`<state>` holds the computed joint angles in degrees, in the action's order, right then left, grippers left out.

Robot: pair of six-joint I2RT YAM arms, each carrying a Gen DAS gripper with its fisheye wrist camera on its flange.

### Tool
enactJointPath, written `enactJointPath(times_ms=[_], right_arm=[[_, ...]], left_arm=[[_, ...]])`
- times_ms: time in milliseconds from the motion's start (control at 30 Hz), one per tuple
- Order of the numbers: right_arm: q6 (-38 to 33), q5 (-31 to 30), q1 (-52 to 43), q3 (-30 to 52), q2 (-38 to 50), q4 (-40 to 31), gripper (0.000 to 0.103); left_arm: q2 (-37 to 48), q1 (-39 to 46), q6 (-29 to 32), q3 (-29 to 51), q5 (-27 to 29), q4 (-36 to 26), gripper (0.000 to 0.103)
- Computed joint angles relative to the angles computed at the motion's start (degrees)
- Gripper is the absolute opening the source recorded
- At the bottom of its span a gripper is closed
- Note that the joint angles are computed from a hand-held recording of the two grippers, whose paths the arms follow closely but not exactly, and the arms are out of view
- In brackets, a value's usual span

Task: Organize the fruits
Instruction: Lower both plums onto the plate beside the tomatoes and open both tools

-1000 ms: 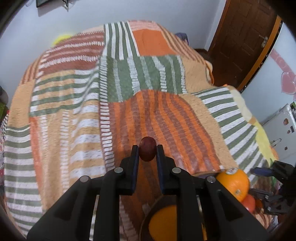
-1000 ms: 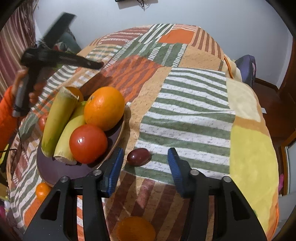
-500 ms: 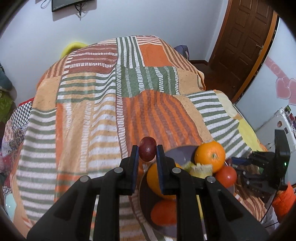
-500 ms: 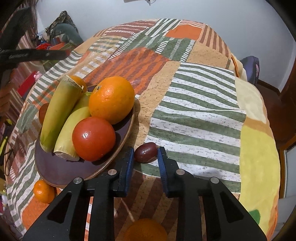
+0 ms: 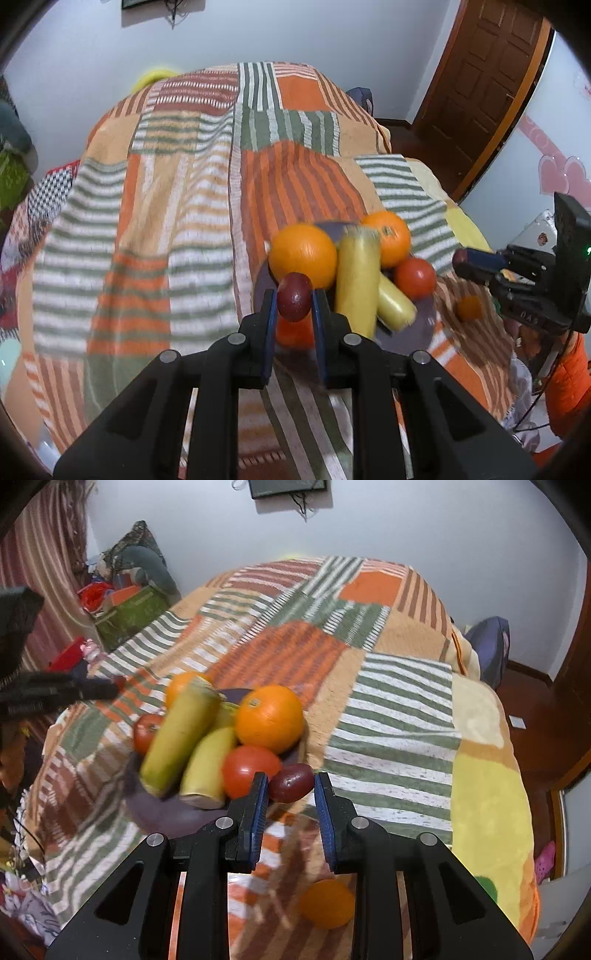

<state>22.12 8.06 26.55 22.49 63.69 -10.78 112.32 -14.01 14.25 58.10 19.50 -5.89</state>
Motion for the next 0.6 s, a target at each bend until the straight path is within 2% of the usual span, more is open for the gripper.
enactJointPath(times_ms=[300,600], right_arm=[[6.4,3.5,8.3,1.1,0.4,-1.2,0.024],[9.4,4.3,11.9,2.7,9.8,3.0,0.024]], left_arm=[[-3.9,1.1,0.4,-9.5,0.6,3.7,0.018],[-2.2,-1.5,-2.3,-12.9,-0.2,9.4,0.018]])
